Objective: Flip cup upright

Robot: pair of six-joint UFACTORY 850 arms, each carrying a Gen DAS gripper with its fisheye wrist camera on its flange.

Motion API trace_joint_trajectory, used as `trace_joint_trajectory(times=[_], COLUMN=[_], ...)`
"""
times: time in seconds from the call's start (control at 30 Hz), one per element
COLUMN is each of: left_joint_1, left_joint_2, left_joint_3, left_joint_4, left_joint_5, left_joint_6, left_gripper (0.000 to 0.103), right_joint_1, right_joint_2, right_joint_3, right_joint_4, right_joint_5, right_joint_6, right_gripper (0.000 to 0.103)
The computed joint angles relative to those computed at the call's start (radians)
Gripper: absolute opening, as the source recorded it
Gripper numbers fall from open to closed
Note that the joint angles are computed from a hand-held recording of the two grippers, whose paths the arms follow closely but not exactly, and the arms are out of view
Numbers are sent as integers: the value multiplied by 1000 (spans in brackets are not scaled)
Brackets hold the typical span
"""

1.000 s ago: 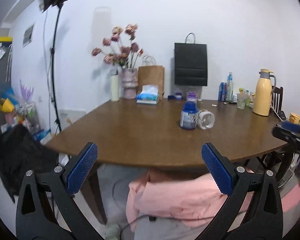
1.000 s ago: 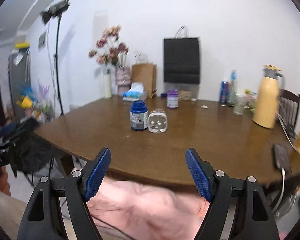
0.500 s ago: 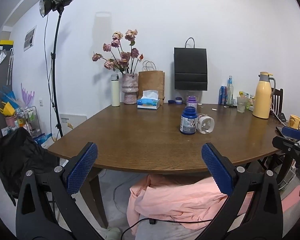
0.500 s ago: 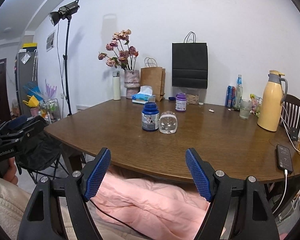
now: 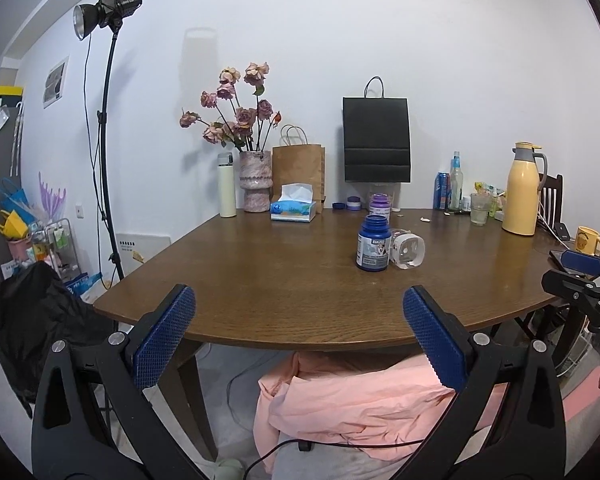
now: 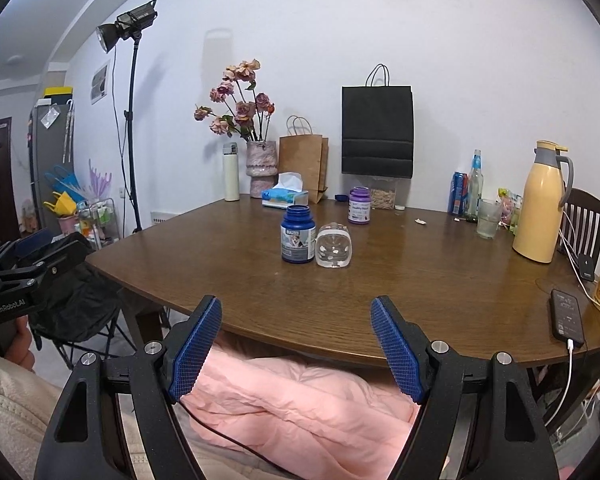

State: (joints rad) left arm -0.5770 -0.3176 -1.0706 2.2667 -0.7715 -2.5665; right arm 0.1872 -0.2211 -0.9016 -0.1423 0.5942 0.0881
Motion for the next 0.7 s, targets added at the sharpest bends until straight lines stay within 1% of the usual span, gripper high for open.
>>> trace_joint_trajectory(times=[0.7], left_joint_1=[-2], left_joint_2=[4], left_joint_3=[4], left_joint_4=[12], left_joint_5=[4], left_joint_6=[0], left_gripper=[103], right_joint_1=[2], right_joint_2=[-1], right_joint_3=[12], right_joint_4=[7], right_joint_5=[9], right_joint_6=[1], right_gripper=[82])
